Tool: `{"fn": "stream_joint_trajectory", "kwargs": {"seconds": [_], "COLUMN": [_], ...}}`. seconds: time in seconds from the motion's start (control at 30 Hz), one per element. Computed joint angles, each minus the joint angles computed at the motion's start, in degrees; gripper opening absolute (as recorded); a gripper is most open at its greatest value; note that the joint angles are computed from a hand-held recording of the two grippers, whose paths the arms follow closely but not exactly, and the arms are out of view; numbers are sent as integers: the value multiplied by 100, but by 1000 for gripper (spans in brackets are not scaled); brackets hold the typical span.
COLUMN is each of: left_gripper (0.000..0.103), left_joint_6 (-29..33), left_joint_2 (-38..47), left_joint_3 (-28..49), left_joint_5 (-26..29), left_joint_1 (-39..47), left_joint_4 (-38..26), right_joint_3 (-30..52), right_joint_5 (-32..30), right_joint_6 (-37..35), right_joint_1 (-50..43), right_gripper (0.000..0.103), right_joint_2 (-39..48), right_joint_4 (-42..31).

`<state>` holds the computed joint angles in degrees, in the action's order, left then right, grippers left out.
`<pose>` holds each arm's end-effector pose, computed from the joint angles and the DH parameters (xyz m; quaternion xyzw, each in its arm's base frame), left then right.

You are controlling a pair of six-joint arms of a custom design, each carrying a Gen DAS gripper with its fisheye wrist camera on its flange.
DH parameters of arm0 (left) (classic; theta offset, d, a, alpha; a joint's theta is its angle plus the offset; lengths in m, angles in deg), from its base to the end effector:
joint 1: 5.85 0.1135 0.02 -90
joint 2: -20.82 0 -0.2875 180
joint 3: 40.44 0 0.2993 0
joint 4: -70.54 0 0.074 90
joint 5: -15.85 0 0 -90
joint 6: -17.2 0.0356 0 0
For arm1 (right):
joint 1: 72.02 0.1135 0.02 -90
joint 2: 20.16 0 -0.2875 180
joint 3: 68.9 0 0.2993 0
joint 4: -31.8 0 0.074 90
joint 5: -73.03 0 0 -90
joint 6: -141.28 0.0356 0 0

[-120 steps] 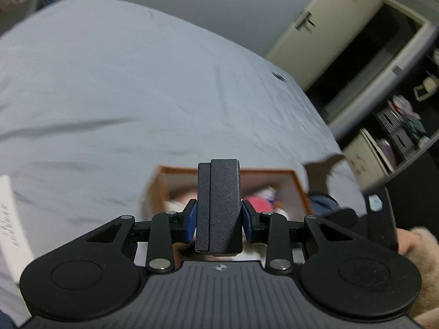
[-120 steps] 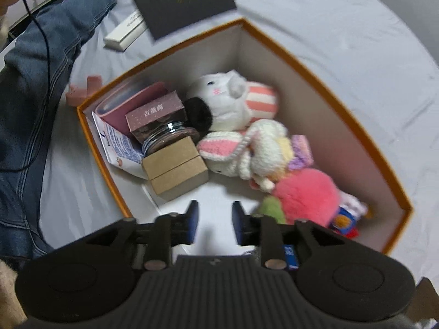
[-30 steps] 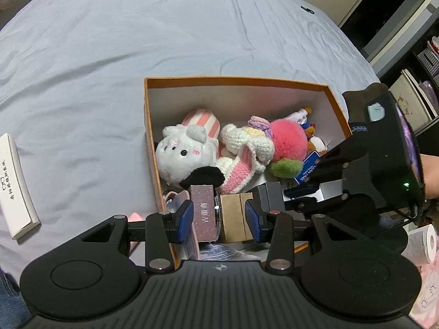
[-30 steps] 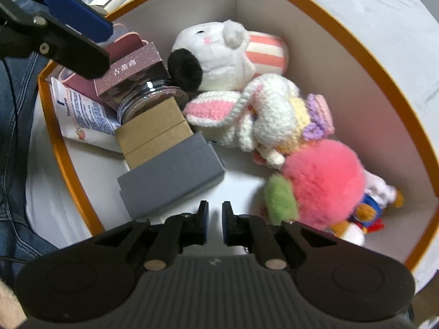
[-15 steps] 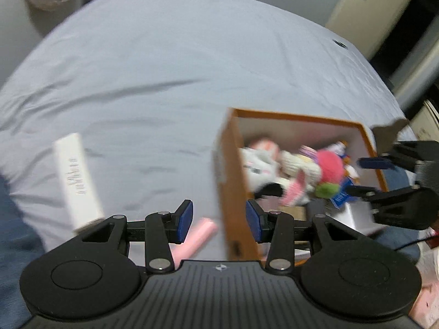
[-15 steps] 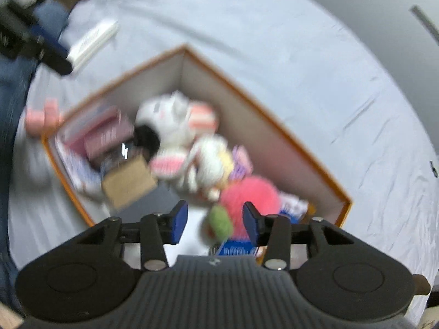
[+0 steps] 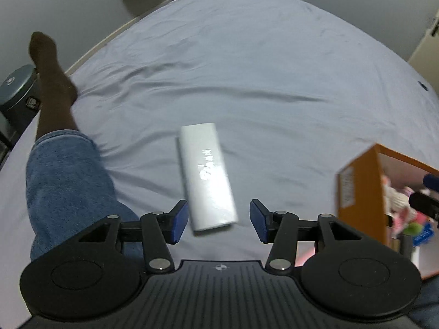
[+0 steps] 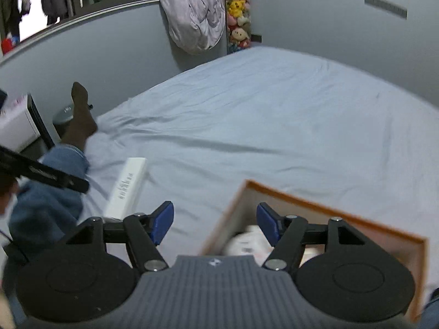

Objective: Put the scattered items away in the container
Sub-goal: 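Move the left tool to the white glasses box and grasp it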

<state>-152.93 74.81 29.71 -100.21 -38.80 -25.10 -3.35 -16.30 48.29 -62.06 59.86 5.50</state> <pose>0.1409 -0.0727 0.3252 -0.4072 0.8808 0.0493 0.2365 0.3379 0.0589 0.2503 -0.1001 0.9036 0.0200 0.4161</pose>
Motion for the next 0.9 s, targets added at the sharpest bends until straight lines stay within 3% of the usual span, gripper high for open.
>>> {"fn": "stream_joint_trajectory", "kwargs": {"seconds": [0.23,0.4,0.9], "left_gripper": [65,70,72], "left_joint_6": [1054,1692,2040], "left_joint_2": [-95,127,790], "left_joint_3": [-723,-1098,-1810], "left_joint_5": [67,267,968], "left_joint_1": [1010,1647,2594], "left_joint_4": [911,1753,3023], "right_joint_3": [355,736,942], "right_joint_5": [520,856,977], "right_joint_6": [581,522,114], "right_joint_1": [780,1075,1135], "right_gripper": [70,70,72], "right_joint_2": [1054,1726,2408], "right_joint_4": [263,162,214]}}
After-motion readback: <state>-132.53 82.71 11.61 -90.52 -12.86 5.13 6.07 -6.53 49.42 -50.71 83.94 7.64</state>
